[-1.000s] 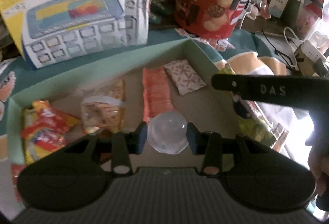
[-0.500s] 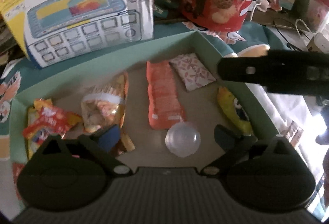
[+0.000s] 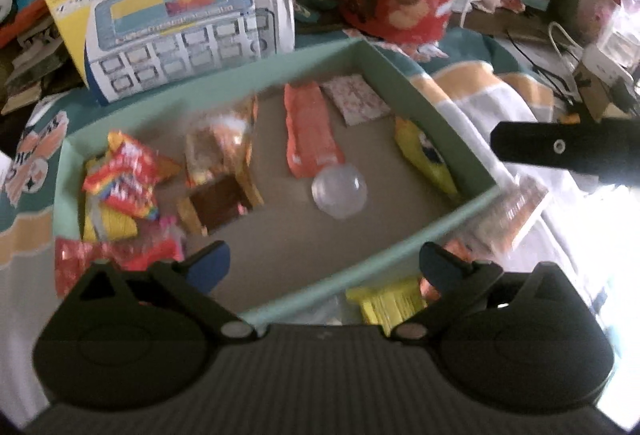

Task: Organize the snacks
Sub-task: 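Grasp the yellow biscuit pack with the left tool while the right tool grasps the orange-silver bar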

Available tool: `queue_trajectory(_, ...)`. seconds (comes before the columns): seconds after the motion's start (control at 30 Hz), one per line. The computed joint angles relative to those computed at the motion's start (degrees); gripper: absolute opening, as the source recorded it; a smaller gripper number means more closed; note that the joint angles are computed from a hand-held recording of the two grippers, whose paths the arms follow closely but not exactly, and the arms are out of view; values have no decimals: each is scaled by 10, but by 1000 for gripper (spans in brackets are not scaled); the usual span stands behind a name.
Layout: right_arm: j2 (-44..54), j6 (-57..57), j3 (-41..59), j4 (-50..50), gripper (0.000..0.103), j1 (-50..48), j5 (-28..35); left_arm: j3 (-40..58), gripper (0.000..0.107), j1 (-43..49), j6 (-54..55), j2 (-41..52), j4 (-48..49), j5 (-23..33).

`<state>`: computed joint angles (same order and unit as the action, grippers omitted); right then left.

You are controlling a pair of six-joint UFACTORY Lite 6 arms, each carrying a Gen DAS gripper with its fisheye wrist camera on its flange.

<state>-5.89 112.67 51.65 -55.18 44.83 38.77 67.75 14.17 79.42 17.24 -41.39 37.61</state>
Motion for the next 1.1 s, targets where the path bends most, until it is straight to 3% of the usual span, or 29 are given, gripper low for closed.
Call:
queue_trajectory(0.17,-37,49,-48,20,103,71,38,-88,103,31,43,-49,-3,-5)
queue_trajectory(0.4,-63,141,-108,16,103,131,39,-156,103,28,72,-63,-15,-48)
queue_trajectory(0.73,-26,183,-143,-33,103,100,-52,-171,103,9,93,-52,-26,-72)
queue_trajectory(0.9,16,146,-136,-41,103,68,-102,-156,103,19,96,-35,-24,-77)
queue_trajectory(1.0,38,147,-128,-51,96,62,-117,-140,103,25,78,-18,-11,-73)
queue_trajectory(1.1,62,157,-117,-65,83,69,-122,-128,103,33,73,-7,-6,-67)
